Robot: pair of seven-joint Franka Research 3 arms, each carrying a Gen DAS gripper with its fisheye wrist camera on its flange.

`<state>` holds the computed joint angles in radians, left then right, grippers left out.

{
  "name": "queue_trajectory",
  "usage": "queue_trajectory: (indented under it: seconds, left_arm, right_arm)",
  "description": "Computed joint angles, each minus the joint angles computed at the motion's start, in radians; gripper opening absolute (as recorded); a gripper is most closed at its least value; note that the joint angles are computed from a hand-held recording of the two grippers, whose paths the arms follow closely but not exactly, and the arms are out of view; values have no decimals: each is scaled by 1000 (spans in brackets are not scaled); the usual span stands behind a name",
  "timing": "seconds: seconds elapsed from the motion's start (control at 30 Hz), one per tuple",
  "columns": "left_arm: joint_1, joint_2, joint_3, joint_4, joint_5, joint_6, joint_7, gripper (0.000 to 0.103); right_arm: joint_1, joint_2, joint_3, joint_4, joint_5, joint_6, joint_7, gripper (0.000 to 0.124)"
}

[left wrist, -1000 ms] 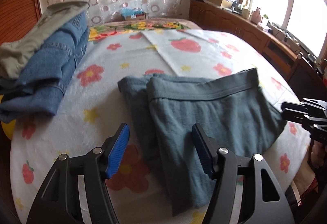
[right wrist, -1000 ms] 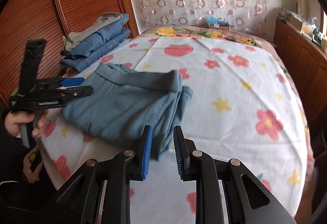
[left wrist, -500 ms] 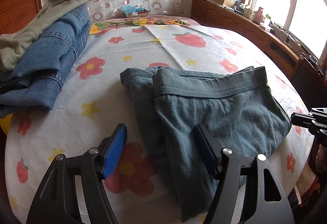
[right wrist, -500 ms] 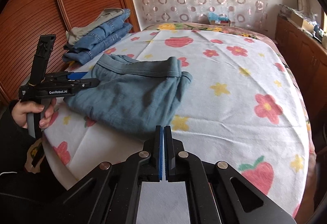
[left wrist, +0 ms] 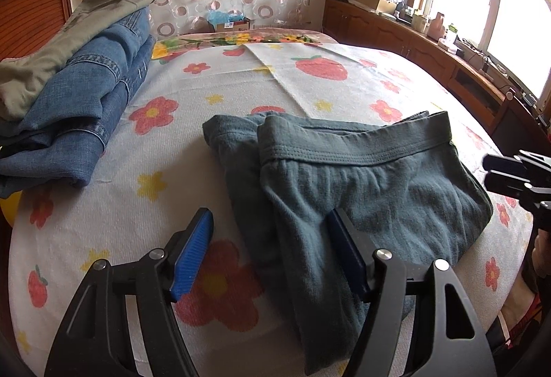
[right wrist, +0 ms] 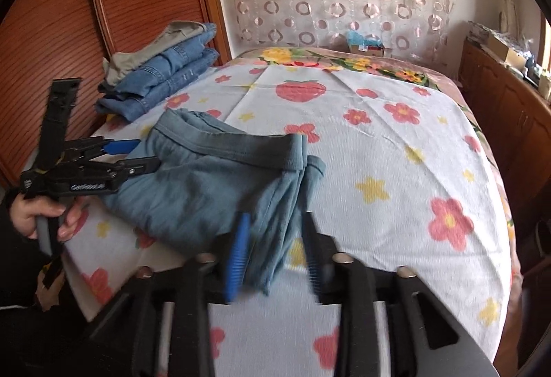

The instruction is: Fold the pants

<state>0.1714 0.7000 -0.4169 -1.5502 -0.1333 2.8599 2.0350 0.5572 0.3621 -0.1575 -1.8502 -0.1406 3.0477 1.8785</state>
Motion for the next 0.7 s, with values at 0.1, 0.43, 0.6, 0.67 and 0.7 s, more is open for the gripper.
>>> queue_trajectory:
  seconds: [0.1,0.43,0.6,0.67,0.7]
  left_arm:
    - [0,0,0,0,1,1,-1,70]
    - [2,1,-2,0,3,1,-2,71]
    - [3,1,-3,-1,3,2,-2,71]
    - [3,2,-3,-1,3,2,-2,71]
    - [3,2,-3,-1,3,2,-2,71]
  right_arm:
    - [-13,42,13,65,12,-37,-14,44]
    - [-39,165,21,265,16,-167,-9,47]
    - [-58,210,42,337,27,-212,-11,47]
    - [-50,215,33,336,16,-200,-3,47]
    - [-46,215,28,336,11,-198,1,47]
